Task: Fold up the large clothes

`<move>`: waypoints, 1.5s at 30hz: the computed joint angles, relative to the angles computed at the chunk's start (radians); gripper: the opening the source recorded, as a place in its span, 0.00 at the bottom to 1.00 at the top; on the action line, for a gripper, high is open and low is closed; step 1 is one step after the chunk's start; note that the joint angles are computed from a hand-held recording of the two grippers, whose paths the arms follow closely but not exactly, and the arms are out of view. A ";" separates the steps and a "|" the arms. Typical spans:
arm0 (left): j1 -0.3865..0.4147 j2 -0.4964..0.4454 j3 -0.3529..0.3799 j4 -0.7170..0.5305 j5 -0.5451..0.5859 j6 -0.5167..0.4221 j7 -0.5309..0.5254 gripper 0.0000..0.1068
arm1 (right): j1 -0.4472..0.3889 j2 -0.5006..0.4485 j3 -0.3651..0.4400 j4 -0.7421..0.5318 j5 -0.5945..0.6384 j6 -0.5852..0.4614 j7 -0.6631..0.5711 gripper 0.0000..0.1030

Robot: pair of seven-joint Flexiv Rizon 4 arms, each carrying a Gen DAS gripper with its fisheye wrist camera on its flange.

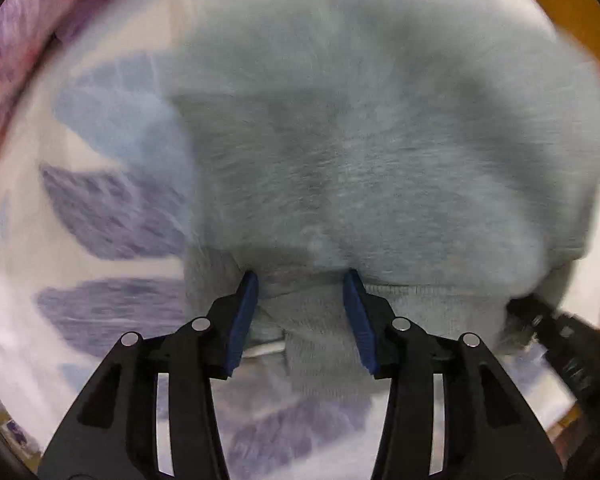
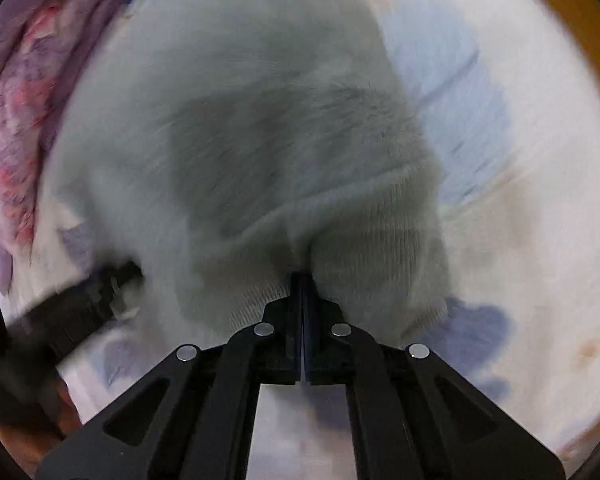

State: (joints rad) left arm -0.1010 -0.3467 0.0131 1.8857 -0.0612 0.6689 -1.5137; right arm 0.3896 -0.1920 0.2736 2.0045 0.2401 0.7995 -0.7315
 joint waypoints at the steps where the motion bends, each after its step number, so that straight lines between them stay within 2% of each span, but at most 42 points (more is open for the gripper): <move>1: -0.005 0.021 0.001 0.042 0.009 0.076 0.011 0.43 | 0.001 0.014 -0.002 0.012 0.005 0.017 0.037 0.00; 3: -0.001 0.047 -0.003 0.064 0.003 0.106 0.042 0.44 | 0.002 0.036 -0.007 0.002 -0.016 -0.031 0.067 0.00; 6: 0.023 0.068 -0.011 0.087 -0.064 0.093 0.079 0.64 | 0.004 0.067 -0.008 -0.010 -0.043 -0.083 0.053 0.06; 7: 0.030 0.076 -0.011 0.090 -0.081 0.080 0.089 0.64 | 0.002 0.086 -0.006 -0.008 -0.032 -0.086 0.055 0.14; 8: 0.023 0.086 0.000 0.081 -0.051 0.065 0.067 0.65 | 0.002 0.103 -0.004 -0.004 -0.021 -0.063 0.062 0.30; 10: 0.017 0.106 0.014 0.076 -0.006 0.056 0.042 0.68 | 0.008 0.145 -0.001 0.025 -0.034 0.003 0.090 0.54; 13: 0.044 0.156 0.002 0.121 -0.091 0.086 0.116 0.73 | 0.025 0.202 0.005 0.051 -0.139 0.020 0.152 0.56; 16: 0.052 0.221 0.011 0.151 -0.108 0.081 0.146 0.77 | 0.042 0.227 0.010 0.039 -0.216 -0.021 0.204 0.59; 18: 0.052 0.274 0.018 0.158 -0.090 0.072 0.135 0.79 | 0.045 0.260 0.037 0.035 -0.297 -0.059 0.275 0.66; 20: 0.060 0.337 0.027 0.188 -0.158 0.072 0.181 0.79 | 0.074 0.276 0.044 0.038 -0.380 -0.064 0.356 0.76; 21: 0.057 0.373 0.027 0.204 -0.179 0.058 0.187 0.79 | 0.081 0.296 0.054 0.037 -0.410 -0.089 0.390 0.77; 23: 0.069 0.435 0.045 0.201 -0.198 -0.003 0.226 0.79 | 0.103 0.310 0.070 0.006 -0.440 -0.157 0.443 0.77; 25: 0.080 0.483 0.052 0.191 -0.163 -0.033 0.248 0.79 | 0.131 0.307 0.091 -0.029 -0.477 -0.203 0.518 0.78; 27: 0.093 0.572 0.079 0.200 -0.133 -0.085 0.304 0.79 | 0.161 0.313 0.110 -0.067 -0.497 -0.236 0.570 0.79; 30: 0.119 0.668 0.125 0.194 -0.148 -0.169 0.377 0.81 | 0.220 0.307 0.156 -0.144 -0.562 -0.345 0.693 0.83; 33: 0.155 0.775 0.189 0.194 -0.173 -0.253 0.473 0.82 | 0.308 0.275 0.209 -0.252 -0.648 -0.509 0.852 0.86; 34: 0.170 0.806 0.205 0.189 -0.169 -0.281 0.501 0.82 | 0.351 0.255 0.235 -0.305 -0.684 -0.592 0.930 0.88; 37: 0.214 0.897 0.279 0.152 -0.161 -0.396 0.630 0.84 | 0.461 0.203 0.261 -0.409 -0.742 -0.704 1.073 0.90; 41: 0.266 0.953 0.387 0.066 -0.168 -0.590 0.796 0.85 | 0.625 0.086 0.266 -0.593 -0.826 -0.869 1.136 0.90; 45: 0.312 0.955 0.506 -0.058 -0.216 -0.796 0.895 0.85 | 0.819 -0.040 0.242 -0.809 -0.937 -1.048 1.156 0.90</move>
